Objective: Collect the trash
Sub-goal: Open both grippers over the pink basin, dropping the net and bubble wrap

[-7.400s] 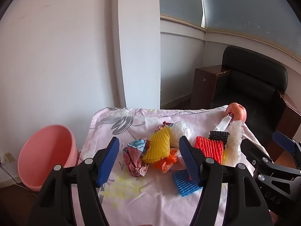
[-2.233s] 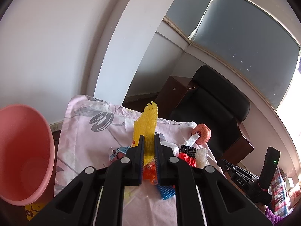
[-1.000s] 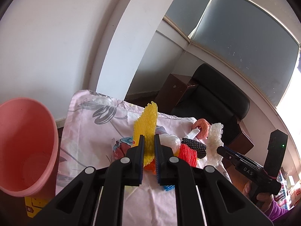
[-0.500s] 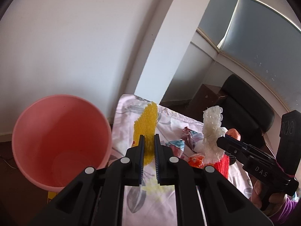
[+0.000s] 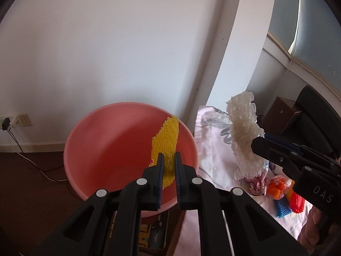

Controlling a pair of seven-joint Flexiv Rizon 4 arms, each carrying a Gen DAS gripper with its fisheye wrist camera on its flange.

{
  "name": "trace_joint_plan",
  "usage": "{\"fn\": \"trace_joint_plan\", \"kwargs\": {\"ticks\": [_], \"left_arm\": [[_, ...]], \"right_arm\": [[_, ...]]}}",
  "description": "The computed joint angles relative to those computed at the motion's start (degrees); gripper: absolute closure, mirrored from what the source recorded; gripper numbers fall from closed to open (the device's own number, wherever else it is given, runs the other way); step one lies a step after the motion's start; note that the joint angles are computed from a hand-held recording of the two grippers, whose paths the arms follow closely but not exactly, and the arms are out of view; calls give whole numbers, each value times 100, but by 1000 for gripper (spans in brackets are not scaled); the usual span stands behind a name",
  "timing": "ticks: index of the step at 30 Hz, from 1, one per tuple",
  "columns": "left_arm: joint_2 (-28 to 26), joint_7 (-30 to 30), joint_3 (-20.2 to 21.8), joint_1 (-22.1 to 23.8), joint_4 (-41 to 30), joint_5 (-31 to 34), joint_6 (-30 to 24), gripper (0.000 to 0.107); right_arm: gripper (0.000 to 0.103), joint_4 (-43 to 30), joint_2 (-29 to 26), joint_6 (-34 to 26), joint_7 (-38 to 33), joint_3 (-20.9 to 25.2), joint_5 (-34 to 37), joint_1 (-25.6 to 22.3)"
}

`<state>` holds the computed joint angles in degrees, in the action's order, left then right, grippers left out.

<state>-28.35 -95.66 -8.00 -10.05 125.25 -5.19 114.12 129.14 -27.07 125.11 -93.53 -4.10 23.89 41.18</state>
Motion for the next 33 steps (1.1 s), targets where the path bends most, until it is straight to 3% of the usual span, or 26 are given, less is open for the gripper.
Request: {"fn": "trace_joint_plan", "kwargs": {"ticks": [9, 15, 21, 24, 25, 28, 29, 33], "left_arm": [[-69, 313, 1011, -952, 84, -1035, -57, 98], [-157, 491, 1145, -989, 49, -1429, -228, 98], [-229, 541, 1221, -1045, -13, -1614, -439, 97], [-283, 518, 1344, -1180, -49, -1745, -448, 90], [-306, 392, 1423, -1178, -32, -1618, -438, 86], [-324, 486, 1580, -1531, -9, -2023, -412, 69], [-320, 479, 1601, -1567, 15, -2063, -377, 67], [-281, 492, 1494, -1450, 73, -2062, -298, 66]], "right_arm": [[79, -411, -197, -490, 524, 396, -835, -389], [79, -750, -533, -846, 1314, 859, -1779, -1032], [79, -898, -777, -953, 1797, 789, -2219, -1088], [76, -919, -832, -1032, 1954, 845, -2439, -1204], [75, -920, -837, -1072, 1999, 853, -2506, -1232], [67, -905, -863, -1033, 2107, 844, -2602, -1260], [63, -898, -869, -1007, 2142, 853, -2625, -1279], [62, -839, -837, -949, 2156, 738, -2644, -1168]]}}
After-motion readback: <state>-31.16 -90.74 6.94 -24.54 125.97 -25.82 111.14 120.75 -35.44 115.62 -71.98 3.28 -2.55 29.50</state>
